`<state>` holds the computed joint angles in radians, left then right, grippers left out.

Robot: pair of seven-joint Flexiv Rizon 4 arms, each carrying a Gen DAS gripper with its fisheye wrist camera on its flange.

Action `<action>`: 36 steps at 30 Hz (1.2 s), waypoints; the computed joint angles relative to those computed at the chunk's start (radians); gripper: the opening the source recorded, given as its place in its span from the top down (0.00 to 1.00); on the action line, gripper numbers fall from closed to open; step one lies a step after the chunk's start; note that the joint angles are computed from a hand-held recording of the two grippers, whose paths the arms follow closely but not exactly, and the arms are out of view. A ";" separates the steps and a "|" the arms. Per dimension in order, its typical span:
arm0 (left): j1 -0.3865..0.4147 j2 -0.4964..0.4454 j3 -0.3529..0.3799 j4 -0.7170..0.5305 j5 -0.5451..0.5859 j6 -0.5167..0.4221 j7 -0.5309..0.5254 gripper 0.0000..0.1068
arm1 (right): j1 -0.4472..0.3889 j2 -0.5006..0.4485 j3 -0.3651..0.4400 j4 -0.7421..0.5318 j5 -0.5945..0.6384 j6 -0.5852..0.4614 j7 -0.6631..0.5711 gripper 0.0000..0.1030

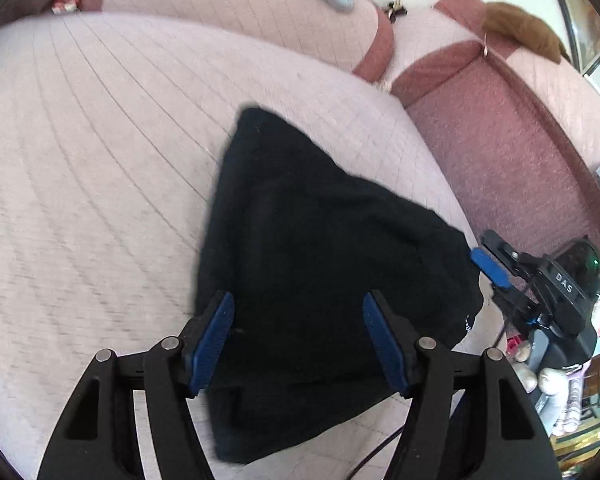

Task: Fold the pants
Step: 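Close both tools on the folded pants bundle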

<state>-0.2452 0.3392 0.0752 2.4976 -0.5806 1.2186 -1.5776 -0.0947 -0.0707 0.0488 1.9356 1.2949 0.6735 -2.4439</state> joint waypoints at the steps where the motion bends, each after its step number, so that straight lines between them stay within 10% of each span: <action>1: 0.037 0.038 -0.003 0.012 0.058 -0.010 -0.030 0.38 | -0.002 0.007 0.000 0.002 0.000 -0.005 -0.008 0.62; 10: -0.029 0.175 0.083 0.171 -0.086 0.092 -0.151 0.38 | 0.150 -0.067 0.075 -0.164 -0.230 -0.176 0.034 0.39; 20: 0.010 0.020 -0.017 0.100 0.077 0.140 -0.188 0.39 | 0.364 -0.218 0.198 -0.251 -0.743 0.066 0.168 0.39; 21: 0.020 0.011 -0.027 0.088 0.103 0.121 -0.183 0.66 | 0.382 -0.220 0.204 -0.232 -0.798 0.088 0.176 0.58; 22: 0.050 0.016 -0.037 0.076 0.159 0.082 -0.207 0.77 | 0.391 -0.218 0.211 -0.217 -0.840 0.087 0.180 0.99; 32: -0.119 0.069 0.101 0.132 -0.199 0.134 0.018 0.91 | 0.416 -0.166 0.272 -0.258 -0.789 0.054 0.207 0.99; 33: -0.093 0.081 0.087 0.141 -0.174 0.129 0.006 0.90 | 0.418 -0.165 0.269 -0.266 -0.783 0.056 0.215 0.96; 36: -0.152 0.075 0.101 0.154 -0.269 0.181 0.054 0.84 | 0.436 -0.164 0.241 -0.255 -0.843 0.095 0.285 0.41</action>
<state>-0.3970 0.4147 0.1763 2.6519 -0.8500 1.3998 -1.5240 0.3411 -0.2343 0.2898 1.6810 0.4523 0.7688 -2.1587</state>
